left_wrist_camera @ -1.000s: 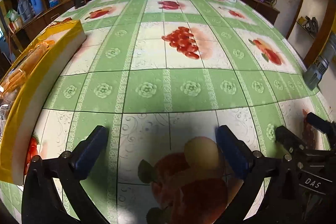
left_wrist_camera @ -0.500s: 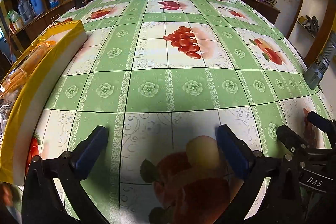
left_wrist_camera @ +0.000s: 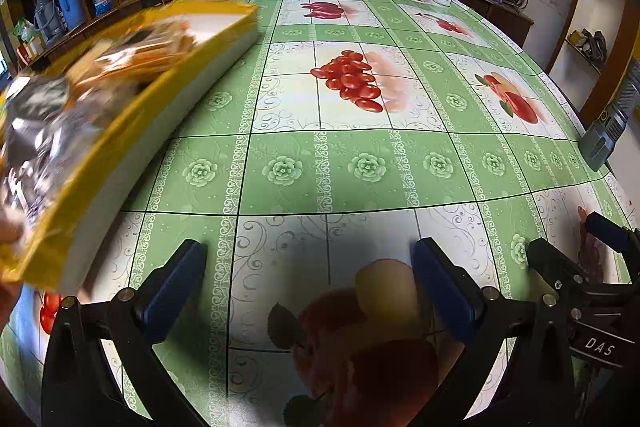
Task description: Organize snacks
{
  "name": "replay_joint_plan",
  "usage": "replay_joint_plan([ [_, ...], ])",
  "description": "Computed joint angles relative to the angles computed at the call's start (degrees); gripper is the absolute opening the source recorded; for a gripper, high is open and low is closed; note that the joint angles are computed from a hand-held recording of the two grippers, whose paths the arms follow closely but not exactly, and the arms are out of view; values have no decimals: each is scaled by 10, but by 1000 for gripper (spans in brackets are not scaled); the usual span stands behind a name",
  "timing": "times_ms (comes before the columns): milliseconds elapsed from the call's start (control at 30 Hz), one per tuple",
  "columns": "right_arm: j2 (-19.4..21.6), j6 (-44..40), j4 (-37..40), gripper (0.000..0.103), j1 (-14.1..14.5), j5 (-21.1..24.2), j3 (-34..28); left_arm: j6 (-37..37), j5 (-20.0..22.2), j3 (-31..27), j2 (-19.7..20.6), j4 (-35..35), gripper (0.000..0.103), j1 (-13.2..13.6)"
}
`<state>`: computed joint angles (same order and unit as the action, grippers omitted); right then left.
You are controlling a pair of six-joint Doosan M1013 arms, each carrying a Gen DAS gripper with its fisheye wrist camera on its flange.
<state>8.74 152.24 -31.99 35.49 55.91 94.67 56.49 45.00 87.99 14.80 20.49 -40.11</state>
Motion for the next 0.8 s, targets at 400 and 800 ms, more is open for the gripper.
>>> replay_joint_plan([
  [400, 0, 0, 0, 103, 0, -1, 0, 1, 1, -2, 1, -1, 103, 0],
  [800, 0, -1, 0, 103, 0, 1, -1, 5, 1, -4, 3, -3, 103, 3],
])
